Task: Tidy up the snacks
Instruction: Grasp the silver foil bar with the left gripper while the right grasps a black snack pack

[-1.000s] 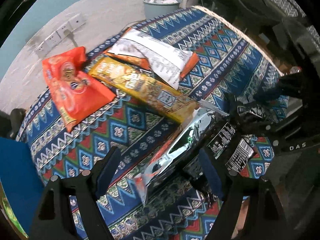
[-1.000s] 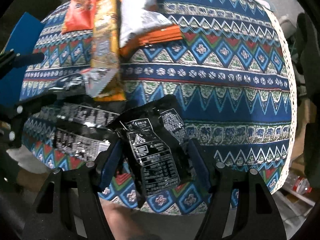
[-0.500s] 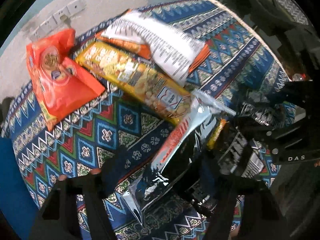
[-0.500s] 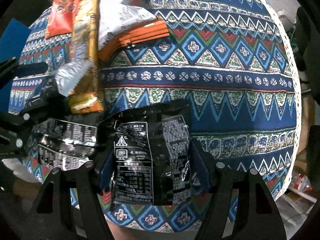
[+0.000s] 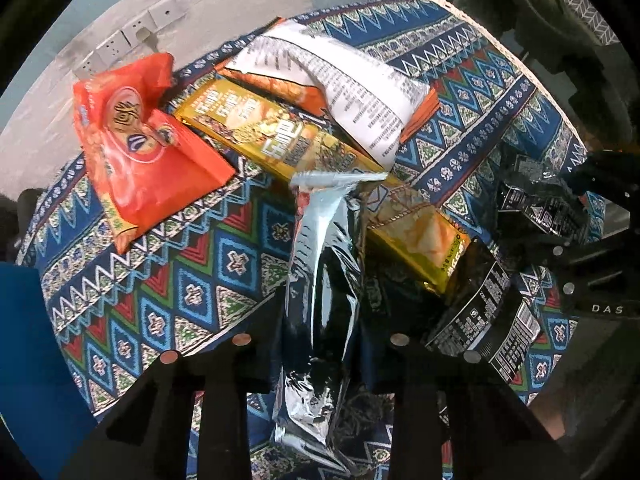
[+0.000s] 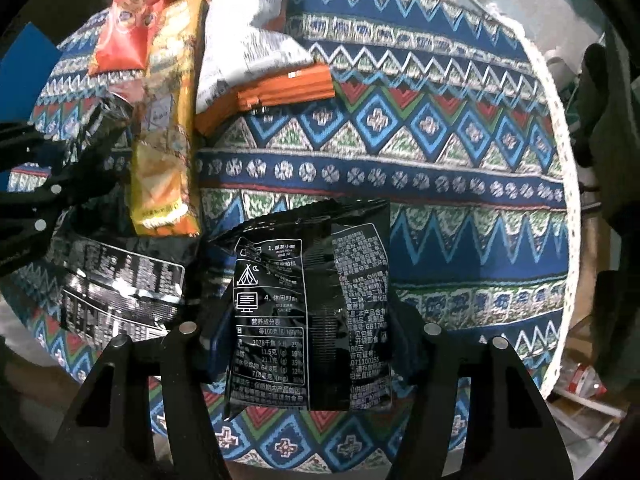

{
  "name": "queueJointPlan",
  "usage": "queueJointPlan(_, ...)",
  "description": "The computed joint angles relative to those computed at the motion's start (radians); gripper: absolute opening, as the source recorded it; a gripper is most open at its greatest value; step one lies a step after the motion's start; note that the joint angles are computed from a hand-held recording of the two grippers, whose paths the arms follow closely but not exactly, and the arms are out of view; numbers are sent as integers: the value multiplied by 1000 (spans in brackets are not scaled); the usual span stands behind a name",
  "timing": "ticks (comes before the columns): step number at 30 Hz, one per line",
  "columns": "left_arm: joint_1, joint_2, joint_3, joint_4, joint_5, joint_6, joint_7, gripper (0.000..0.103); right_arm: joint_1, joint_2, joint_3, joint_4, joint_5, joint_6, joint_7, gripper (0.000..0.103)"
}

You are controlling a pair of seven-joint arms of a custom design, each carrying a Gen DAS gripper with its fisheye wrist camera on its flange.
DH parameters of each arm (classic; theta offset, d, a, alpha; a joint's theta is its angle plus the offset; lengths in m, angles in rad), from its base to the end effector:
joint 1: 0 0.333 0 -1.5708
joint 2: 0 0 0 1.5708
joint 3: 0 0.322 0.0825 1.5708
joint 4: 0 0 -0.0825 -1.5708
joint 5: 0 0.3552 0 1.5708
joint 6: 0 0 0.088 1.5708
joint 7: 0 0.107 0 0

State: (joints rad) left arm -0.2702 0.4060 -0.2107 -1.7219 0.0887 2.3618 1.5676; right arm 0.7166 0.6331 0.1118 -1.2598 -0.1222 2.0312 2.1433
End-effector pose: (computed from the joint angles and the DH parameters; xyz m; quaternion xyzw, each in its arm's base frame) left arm 0.5913 -0.2886 0.3998 -0.5036 0.8553 -0.1068 0.0584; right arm 0.5084 0.5126 0.4177 -0.7955 0.6013 -0.0303 0.0686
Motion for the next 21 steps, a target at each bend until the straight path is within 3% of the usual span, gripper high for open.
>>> queueJointPlan(14,14,-126,13,-88,47,37,-42,30,44,-4,-22,117,-75,-28,43,63)
queueJointPlan(21,17,-188,16,-138,88,81,-77,30,49,-28,-29,119,-96,4,42,63)
